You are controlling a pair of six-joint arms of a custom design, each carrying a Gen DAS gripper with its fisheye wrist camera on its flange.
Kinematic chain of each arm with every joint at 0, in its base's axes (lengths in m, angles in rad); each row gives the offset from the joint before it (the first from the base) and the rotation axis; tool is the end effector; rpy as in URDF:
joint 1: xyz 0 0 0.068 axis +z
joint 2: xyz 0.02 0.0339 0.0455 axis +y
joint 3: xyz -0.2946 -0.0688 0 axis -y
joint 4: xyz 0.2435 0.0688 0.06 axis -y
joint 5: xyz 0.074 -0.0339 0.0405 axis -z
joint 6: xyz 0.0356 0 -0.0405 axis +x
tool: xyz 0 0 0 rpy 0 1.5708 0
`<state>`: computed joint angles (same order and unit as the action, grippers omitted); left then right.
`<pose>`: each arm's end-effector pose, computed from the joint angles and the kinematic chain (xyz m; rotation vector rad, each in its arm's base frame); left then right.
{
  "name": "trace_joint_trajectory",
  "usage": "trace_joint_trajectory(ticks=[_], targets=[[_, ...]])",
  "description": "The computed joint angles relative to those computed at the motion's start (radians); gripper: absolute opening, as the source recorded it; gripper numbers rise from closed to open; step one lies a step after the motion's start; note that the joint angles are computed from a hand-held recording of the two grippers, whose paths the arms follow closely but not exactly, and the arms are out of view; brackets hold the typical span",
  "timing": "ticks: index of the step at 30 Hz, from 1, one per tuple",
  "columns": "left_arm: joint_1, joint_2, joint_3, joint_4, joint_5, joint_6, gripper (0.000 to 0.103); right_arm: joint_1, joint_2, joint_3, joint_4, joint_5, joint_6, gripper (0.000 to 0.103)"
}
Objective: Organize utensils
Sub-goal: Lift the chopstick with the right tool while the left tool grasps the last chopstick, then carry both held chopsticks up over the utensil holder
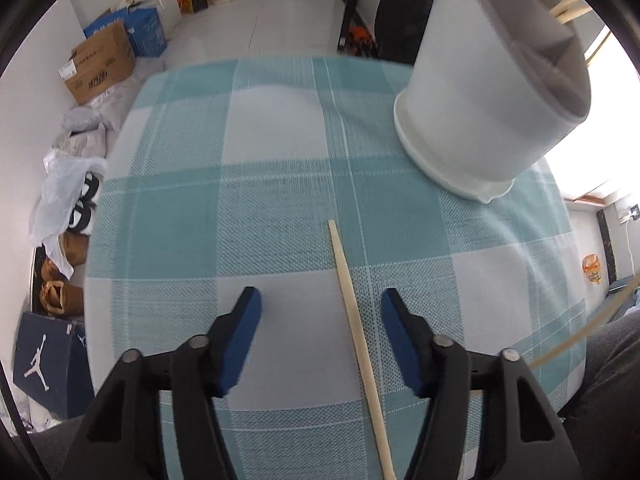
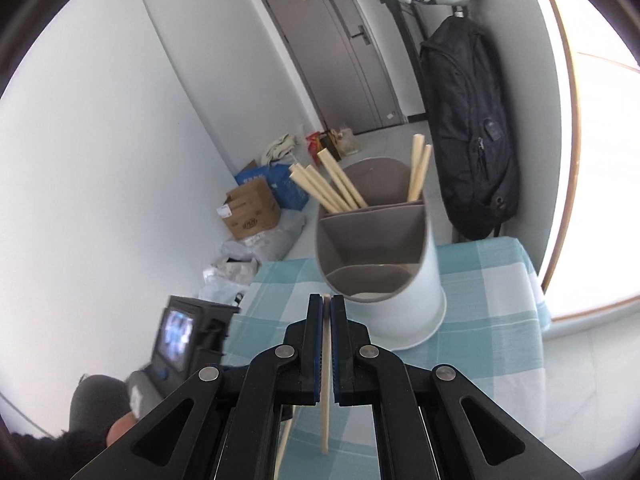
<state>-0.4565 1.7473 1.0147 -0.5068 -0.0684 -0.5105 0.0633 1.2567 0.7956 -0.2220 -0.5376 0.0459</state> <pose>0.2959 -0.1426 0.1817 -0.0921 2.8122 -0.1335 0.2532 0.0343 0.2731 -0.3076 2.1997 0.6629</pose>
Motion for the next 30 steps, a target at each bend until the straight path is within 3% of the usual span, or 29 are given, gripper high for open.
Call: trace_joint_trajectory(ticks=[3,8,10,12,15,18,30], targets=[[-0.038,0.044,0.061,-0.069,-0.056,0.009,0.053,-0.045,-0.012,-0.011,-0.01,-0.046,0.003,0.003],[-0.052,0.053,0.101,-0.119,-0.044,0.026,0.026,-0.12,-0.001,-0.017,-0.021,-0.107,-0.006,0.003],[-0.051,0.053,0.1,-0.107,-0.033,0.028,0.009,-0.144,0.004,-0.016,-0.025,-0.122,-0.013,0.003],[-0.036,0.06,0.109,-0.104,-0.011,0.014,0.003,-0.169,0.004,-0.015,-0.033,-0.149,-0.015,0.003],[0.012,0.054,0.098,-0.068,0.06,-0.018,0.002,-0.191,0.0,-0.017,-0.046,-0.165,-0.028,0.003],[0.021,0.036,0.08,-0.037,0.048,-0.043,0.002,-0.204,-0.01,-0.022,-0.049,-0.176,-0.037,0.003],[-0.128,-0.311,-0.13,0.19,-0.239,-0.104,0.002,-0.212,-0.05,-0.055,-0.017,-0.178,-0.033,0.003]])
